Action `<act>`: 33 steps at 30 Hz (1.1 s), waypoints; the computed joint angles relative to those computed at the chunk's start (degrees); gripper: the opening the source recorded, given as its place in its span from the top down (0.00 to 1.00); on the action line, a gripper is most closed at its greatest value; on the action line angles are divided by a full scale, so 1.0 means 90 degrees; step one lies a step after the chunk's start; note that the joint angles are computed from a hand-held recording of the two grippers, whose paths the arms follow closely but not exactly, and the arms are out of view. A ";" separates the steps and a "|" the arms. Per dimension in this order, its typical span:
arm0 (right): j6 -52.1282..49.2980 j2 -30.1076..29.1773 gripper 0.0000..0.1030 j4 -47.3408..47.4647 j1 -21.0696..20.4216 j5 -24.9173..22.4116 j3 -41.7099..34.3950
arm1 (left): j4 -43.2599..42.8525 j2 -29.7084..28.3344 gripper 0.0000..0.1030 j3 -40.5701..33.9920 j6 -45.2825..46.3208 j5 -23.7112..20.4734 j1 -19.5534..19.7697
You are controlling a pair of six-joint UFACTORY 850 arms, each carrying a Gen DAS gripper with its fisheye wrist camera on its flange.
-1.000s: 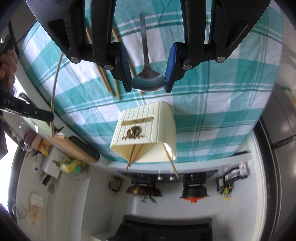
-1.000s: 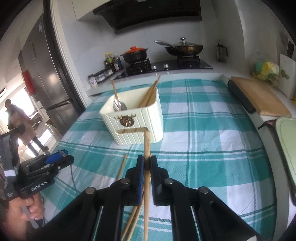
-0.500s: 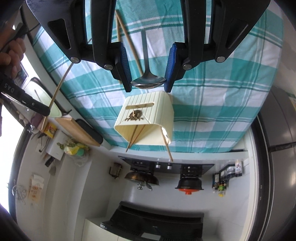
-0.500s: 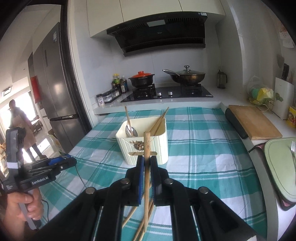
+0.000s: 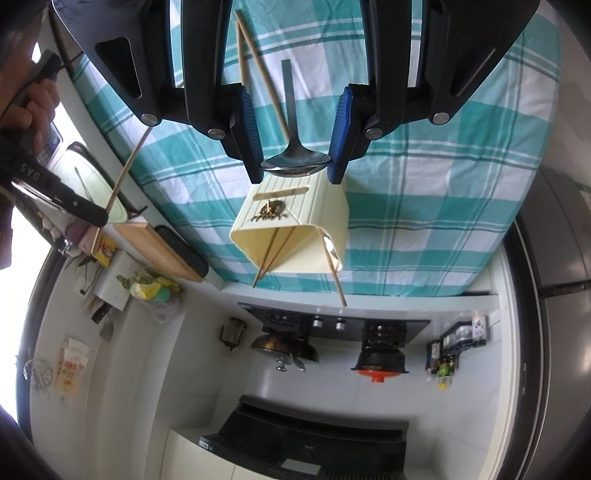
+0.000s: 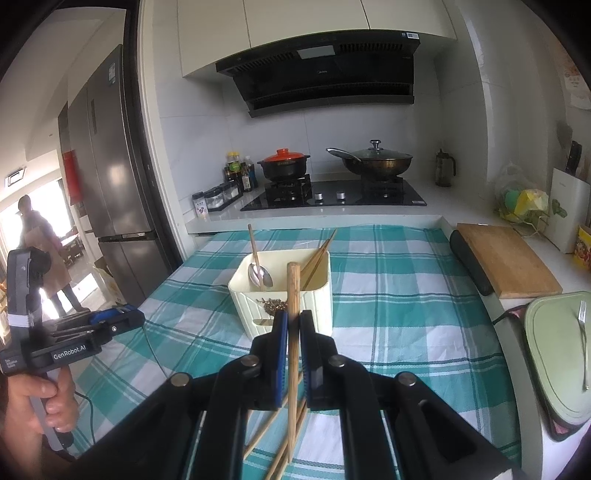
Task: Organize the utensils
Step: 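Lift the spoon with the left tool to the box while the right tool carries its chopstick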
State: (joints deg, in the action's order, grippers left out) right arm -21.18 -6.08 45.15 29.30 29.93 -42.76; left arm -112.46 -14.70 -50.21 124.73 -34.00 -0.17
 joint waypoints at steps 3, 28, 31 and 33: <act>0.0044 -0.0037 0.93 -0.0108 -0.0094 -0.0145 -0.0088 | 0.0164 -0.0004 0.66 -0.0097 -0.0183 -0.0018 0.0018; -0.0899 -0.1017 0.93 -0.0387 -0.0840 -0.0599 -0.2556 | 0.0234 -0.0924 0.66 -0.2698 -0.0789 0.0652 -0.0490; -0.0600 -0.1502 0.93 -0.0752 -0.0951 -0.0603 -0.3062 | 0.0235 -0.1320 0.66 -0.3115 -0.0822 0.0903 -0.0653; -0.0210 -0.1804 0.93 -0.1151 -0.1031 -0.0640 -0.3308 | 0.0384 -0.1616 0.66 -0.3412 -0.0979 0.1102 -0.0762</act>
State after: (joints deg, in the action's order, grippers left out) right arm -23.08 -22.32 34.79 20.01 24.17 -72.54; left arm -109.00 -29.24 -80.92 115.92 -24.09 -7.02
